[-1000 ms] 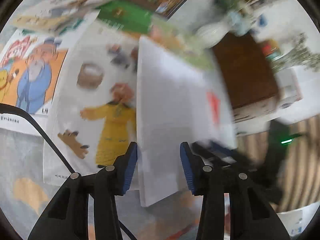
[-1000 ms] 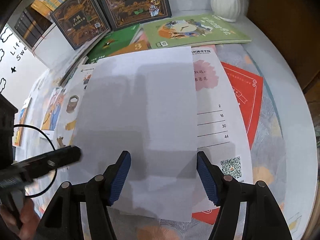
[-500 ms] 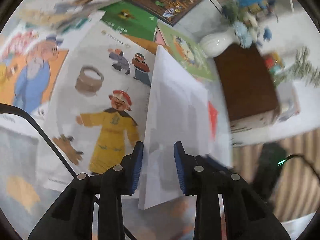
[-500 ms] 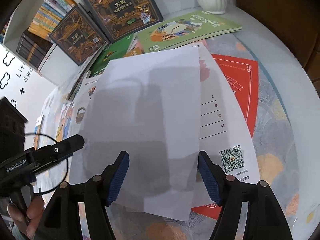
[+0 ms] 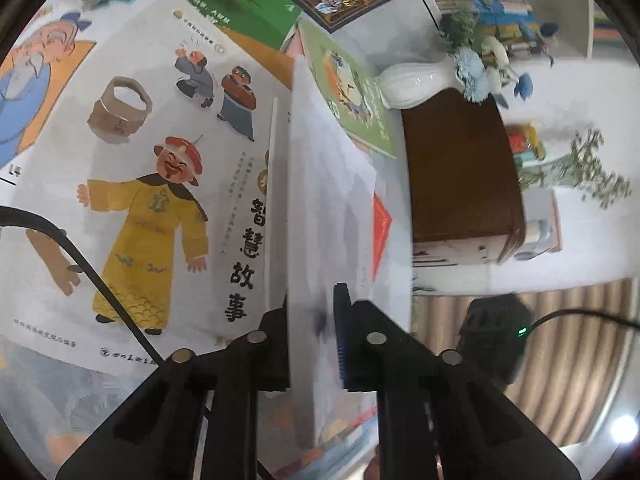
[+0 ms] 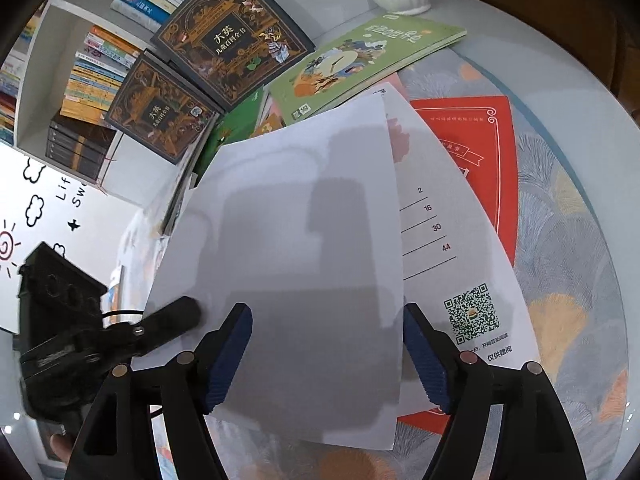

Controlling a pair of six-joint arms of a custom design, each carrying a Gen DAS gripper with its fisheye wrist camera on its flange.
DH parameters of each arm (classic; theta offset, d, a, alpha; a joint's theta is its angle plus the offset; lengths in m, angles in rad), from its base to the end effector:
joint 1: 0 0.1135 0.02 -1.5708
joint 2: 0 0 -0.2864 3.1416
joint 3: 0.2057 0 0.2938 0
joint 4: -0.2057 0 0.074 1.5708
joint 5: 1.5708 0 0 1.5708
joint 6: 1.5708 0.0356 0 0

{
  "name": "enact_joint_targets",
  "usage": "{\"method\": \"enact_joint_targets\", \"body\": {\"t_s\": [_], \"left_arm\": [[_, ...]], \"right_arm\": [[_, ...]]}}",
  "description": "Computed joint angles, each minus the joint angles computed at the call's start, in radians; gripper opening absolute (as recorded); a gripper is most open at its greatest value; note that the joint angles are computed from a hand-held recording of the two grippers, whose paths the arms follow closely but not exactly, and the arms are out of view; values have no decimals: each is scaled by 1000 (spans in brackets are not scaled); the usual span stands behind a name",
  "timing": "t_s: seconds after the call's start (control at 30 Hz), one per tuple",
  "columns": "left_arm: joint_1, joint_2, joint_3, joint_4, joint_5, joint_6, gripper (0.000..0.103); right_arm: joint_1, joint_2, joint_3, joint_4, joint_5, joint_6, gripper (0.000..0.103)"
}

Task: Organize books
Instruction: 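Lift the white sheet with the left gripper and turn it upright, then carry the white sheet to the bare table area and release it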

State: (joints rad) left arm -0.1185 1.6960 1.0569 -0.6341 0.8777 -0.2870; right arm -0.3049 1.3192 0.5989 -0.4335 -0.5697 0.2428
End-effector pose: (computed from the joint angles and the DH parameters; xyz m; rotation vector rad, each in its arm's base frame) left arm 0.3451 -0.0687 0.1818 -0.0383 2.7381 -1.3383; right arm 0.2410 -0.0557 0.1512 0.5512 2.5610 0.7481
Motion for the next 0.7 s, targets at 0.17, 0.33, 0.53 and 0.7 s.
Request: {"method": "enact_joint_targets", "body": {"t_s": [0.17,0.33,0.53,0.7], "left_arm": [[38,91,97,-103,110,19,11],[48,171,181,-196,190,27,11],[41,185,212,-235,195,27,11],[49,162,214,-253,103,74,11]], "right_arm": [[-127,24,8,-104,-128,-59,79],[-216,91,-8,-132,-315,-92,82],[-146,129,-18,42,-423,68,70],[-141,131,-23,64,-399,81,43]]}}
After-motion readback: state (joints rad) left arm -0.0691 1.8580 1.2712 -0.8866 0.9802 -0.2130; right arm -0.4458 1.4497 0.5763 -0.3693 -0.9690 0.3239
